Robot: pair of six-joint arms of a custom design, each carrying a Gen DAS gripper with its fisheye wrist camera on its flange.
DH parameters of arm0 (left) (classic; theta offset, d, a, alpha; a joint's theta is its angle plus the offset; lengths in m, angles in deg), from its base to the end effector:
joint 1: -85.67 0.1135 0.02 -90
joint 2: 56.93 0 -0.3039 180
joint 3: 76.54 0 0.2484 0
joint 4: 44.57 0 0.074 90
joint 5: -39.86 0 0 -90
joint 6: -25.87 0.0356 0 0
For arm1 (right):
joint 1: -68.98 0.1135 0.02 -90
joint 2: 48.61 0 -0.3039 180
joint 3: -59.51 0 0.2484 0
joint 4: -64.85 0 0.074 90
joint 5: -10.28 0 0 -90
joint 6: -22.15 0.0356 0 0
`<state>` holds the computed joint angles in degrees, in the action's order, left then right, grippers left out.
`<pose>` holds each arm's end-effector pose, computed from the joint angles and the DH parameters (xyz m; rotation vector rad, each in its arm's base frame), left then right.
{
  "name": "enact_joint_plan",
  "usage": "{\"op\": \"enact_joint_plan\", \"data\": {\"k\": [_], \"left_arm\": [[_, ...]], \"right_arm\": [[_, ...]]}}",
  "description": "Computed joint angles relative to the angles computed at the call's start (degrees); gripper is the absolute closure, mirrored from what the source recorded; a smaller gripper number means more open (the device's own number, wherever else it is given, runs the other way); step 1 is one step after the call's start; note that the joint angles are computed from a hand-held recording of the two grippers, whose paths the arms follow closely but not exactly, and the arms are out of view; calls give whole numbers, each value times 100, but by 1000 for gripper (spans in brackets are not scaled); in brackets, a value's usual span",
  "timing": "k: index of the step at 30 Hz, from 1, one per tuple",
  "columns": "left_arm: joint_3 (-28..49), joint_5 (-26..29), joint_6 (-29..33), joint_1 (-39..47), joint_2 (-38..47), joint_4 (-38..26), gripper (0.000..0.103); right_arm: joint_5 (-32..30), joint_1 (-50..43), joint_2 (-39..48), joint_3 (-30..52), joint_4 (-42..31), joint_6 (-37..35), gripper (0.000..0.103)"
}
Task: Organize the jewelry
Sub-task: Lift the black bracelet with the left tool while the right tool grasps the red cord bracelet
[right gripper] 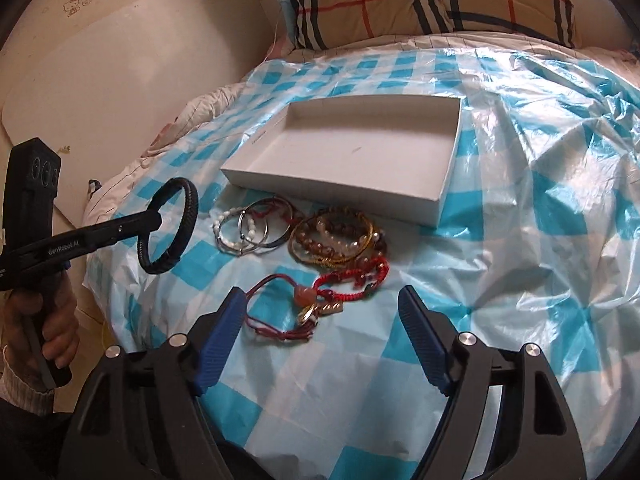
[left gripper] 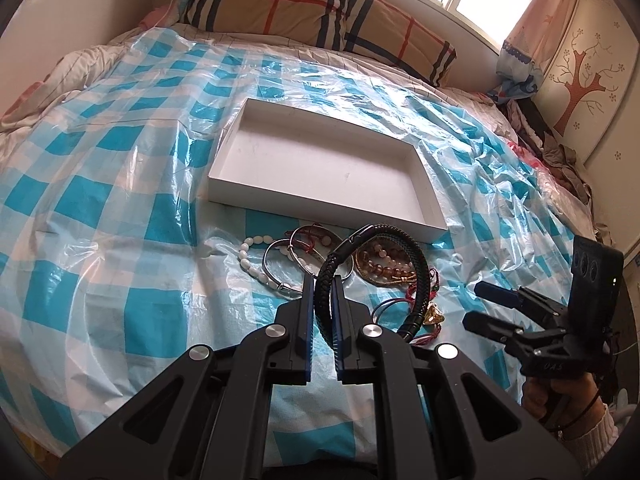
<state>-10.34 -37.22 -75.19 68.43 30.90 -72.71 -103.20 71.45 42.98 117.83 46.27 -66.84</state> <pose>0.2933 -0.0994 0.2426 0.2354 2.4608 -0.4923 0.3011 0.0272 0.1971 -0.2064 2.4368 0.5323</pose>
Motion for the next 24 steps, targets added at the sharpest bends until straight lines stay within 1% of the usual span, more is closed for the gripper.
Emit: {"op": "enact_joint_plan", "data": {"k": [3, 5, 8, 9, 11, 12, 15, 19, 24], "left_arm": [[5, 8, 5, -11, 62, 20, 96], [-2, 7, 2, -37, 87, 39, 96], [4, 5, -4, -71, 130, 44, 96], [5, 2, 2, -74, 136, 43, 96], [7, -1, 12, -67, 143, 40, 96], [3, -8, -2, -72, 143, 51, 96], [9, -4, 6, -57, 145, 56, 96], [59, 5, 57, -35, 158, 34, 96], [236, -21, 115, -59, 216, -33, 96]], "right_arm": [[407, 424, 123, 28, -32, -192, 27], [624, 577, 395, 174, -63, -176, 27], [742, 663, 791, 398, -96, -112, 27], [729, 682, 825, 404, -55, -178, 31], [653, 664, 854, 455, -118, -226, 85], [506, 598, 848, 458, -135, -201, 86], [412, 507, 614, 297, -58, -190, 87], [111, 290, 169, 184, -41, 104, 87], [-182, -3, -227, 357, -72, 390, 87]]}}
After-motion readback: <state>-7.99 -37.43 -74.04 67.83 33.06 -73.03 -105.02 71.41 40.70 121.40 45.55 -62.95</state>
